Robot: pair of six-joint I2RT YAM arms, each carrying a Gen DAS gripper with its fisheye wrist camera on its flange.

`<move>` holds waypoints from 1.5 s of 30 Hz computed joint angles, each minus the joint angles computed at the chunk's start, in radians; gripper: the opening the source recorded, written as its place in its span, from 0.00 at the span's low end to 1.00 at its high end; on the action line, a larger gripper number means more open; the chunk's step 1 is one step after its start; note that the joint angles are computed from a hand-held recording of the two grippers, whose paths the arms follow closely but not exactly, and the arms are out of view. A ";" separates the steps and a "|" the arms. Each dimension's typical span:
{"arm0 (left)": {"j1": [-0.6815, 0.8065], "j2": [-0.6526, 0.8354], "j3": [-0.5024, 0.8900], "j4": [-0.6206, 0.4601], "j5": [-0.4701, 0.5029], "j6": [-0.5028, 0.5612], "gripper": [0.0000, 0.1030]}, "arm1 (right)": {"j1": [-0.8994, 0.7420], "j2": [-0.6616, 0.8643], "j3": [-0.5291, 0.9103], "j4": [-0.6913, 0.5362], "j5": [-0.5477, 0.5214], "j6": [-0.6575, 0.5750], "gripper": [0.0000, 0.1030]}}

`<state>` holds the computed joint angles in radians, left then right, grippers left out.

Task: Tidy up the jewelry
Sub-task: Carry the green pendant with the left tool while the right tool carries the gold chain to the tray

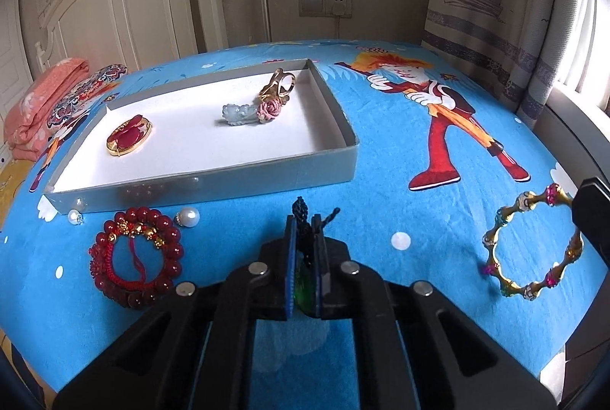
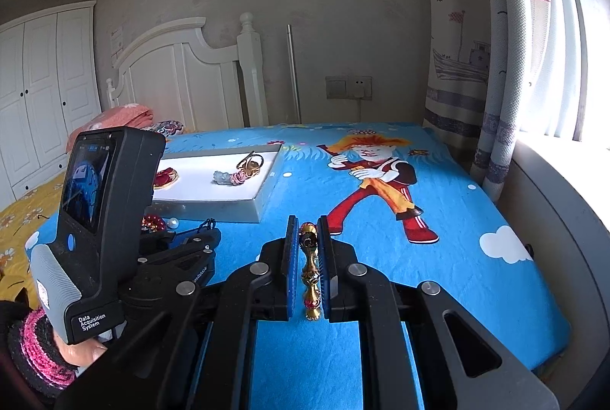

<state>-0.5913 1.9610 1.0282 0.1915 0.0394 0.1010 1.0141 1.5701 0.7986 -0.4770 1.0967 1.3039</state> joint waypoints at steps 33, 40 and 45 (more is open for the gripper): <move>0.337 -0.248 -0.226 0.133 0.263 0.144 0.07 | -0.003 0.251 0.348 0.138 -0.073 -0.355 0.10; 0.447 -0.224 -0.213 0.125 0.300 0.164 0.07 | -0.003 0.350 0.462 0.136 -0.117 -0.392 0.10; 0.523 -0.206 -0.204 0.137 0.336 0.169 0.07 | -0.007 0.415 0.543 0.138 -0.143 -0.432 0.10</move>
